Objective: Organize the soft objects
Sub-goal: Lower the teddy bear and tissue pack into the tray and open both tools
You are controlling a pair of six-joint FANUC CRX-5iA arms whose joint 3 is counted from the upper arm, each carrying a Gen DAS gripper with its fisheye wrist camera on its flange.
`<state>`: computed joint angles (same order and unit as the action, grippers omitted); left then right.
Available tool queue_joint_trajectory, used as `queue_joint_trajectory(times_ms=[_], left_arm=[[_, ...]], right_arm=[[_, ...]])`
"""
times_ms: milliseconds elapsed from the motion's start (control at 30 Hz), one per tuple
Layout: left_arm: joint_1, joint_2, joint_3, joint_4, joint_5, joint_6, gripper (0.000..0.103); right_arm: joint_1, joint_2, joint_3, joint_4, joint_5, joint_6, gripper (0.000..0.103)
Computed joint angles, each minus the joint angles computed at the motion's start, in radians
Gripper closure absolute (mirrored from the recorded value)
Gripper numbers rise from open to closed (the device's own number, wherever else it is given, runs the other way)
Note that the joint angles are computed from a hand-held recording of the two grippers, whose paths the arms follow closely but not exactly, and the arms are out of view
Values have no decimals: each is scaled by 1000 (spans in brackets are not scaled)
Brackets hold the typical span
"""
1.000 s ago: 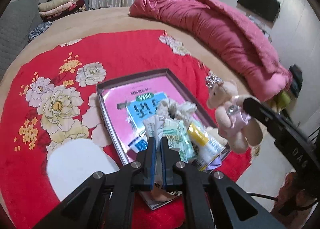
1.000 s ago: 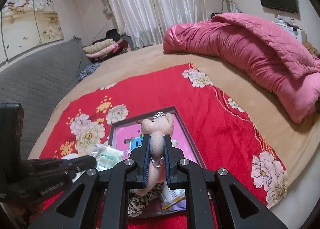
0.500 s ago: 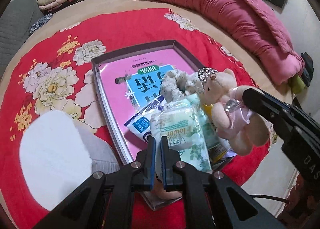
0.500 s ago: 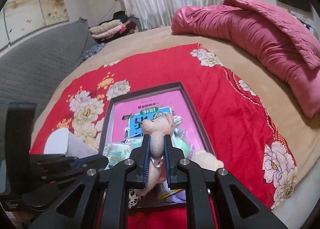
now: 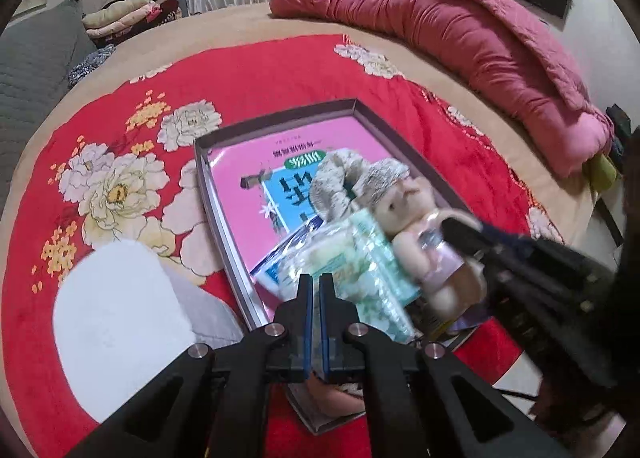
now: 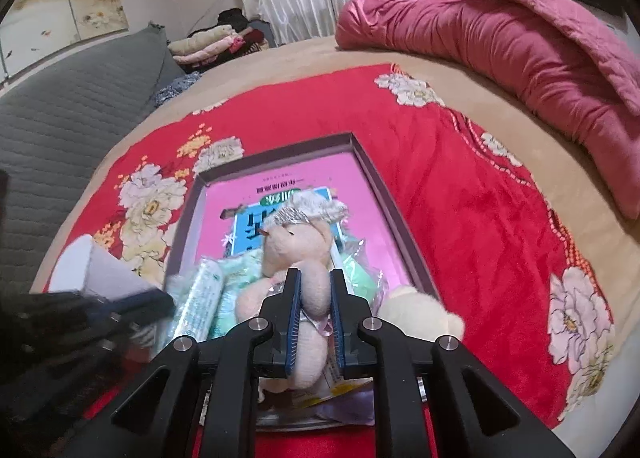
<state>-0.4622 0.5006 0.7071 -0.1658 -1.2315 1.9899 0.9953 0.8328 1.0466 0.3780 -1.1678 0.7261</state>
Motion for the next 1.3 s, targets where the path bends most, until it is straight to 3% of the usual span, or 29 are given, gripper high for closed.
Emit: queue_joint_trajectory(times_ms=[367,433,500,600,867,967,1300], left_arm=[[12,-7,-17,27,11,-3,100],[14,-10,-22,32,14,-5,100],[18,-16,-32,42,23,-4,100],[23,-17,-35,52,24,-8,100],[36,-44,-81,86,63,-8,100],[41,-51,-94,100,69,-9,100],[41,-91,-130,98,88,-7,97]], right_arm=[[12,59,78,21,-58,24,85],[15,82,123,25,-89,44,81],[17,77,119,38,-91,41,68],[16,18,23,48,-21,7,65],[36,-19,-17,131,-26,-17,50],[44,-38,-45,158,-25,-38,40],[69,-18,2,195,-52,-15,38]])
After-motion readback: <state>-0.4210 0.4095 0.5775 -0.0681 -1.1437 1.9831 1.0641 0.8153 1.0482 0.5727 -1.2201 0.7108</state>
